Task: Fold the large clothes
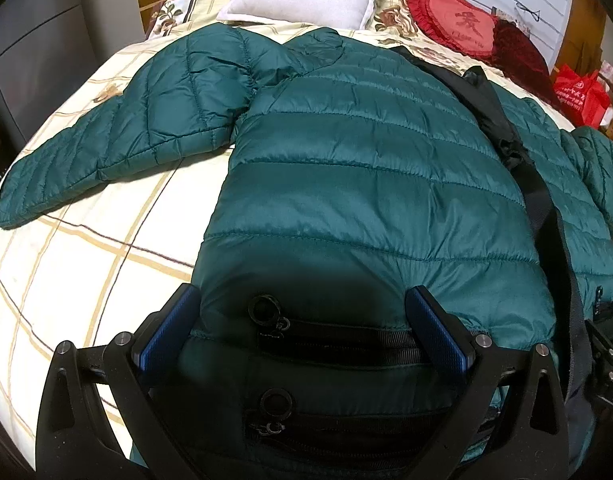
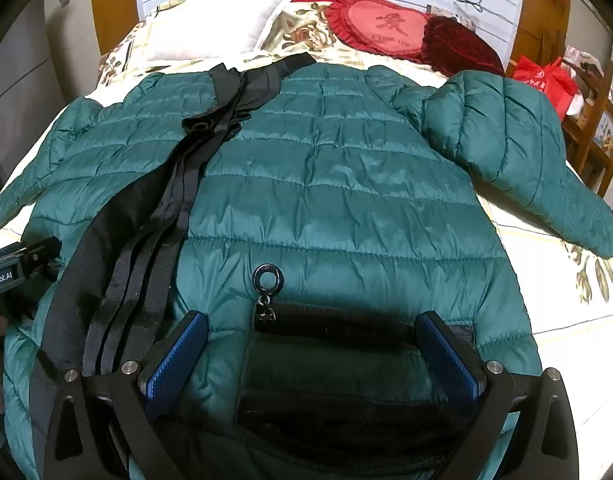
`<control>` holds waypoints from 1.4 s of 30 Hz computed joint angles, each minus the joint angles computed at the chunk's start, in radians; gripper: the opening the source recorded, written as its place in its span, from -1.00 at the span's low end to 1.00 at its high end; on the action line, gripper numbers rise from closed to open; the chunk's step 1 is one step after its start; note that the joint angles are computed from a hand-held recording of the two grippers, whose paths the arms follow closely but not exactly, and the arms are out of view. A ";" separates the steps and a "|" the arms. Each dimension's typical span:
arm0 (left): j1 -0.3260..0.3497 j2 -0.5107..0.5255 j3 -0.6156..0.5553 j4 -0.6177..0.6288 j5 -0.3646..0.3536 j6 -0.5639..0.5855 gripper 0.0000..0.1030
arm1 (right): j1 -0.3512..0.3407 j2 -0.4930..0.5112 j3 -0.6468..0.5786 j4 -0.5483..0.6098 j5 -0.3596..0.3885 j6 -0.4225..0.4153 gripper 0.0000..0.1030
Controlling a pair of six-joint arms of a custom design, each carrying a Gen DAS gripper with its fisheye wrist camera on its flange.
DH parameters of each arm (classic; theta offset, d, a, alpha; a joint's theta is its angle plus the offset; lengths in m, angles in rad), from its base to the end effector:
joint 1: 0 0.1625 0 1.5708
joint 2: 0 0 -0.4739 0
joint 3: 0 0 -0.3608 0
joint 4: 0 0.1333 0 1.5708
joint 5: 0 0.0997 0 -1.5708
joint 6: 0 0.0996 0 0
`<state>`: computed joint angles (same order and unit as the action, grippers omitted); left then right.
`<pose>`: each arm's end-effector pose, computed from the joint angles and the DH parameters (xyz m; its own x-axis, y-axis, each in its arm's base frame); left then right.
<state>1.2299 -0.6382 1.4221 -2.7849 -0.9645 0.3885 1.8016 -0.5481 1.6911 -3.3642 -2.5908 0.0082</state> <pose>-0.0753 -0.7806 0.1573 -0.6752 0.3715 -0.6373 0.6047 0.7735 -0.1898 0.1993 -0.6364 0.1000 -0.6290 0.3889 0.6732 -0.1769 0.7716 -0.6110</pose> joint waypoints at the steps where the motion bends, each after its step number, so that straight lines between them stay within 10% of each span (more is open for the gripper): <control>1: 0.001 0.000 0.000 0.000 -0.002 0.000 0.99 | 0.001 0.001 -0.001 0.000 -0.002 0.000 1.00; 42: 0.006 -0.004 0.007 -0.017 -0.020 -0.007 0.99 | 0.005 0.017 -0.010 -0.039 -0.012 -0.034 1.00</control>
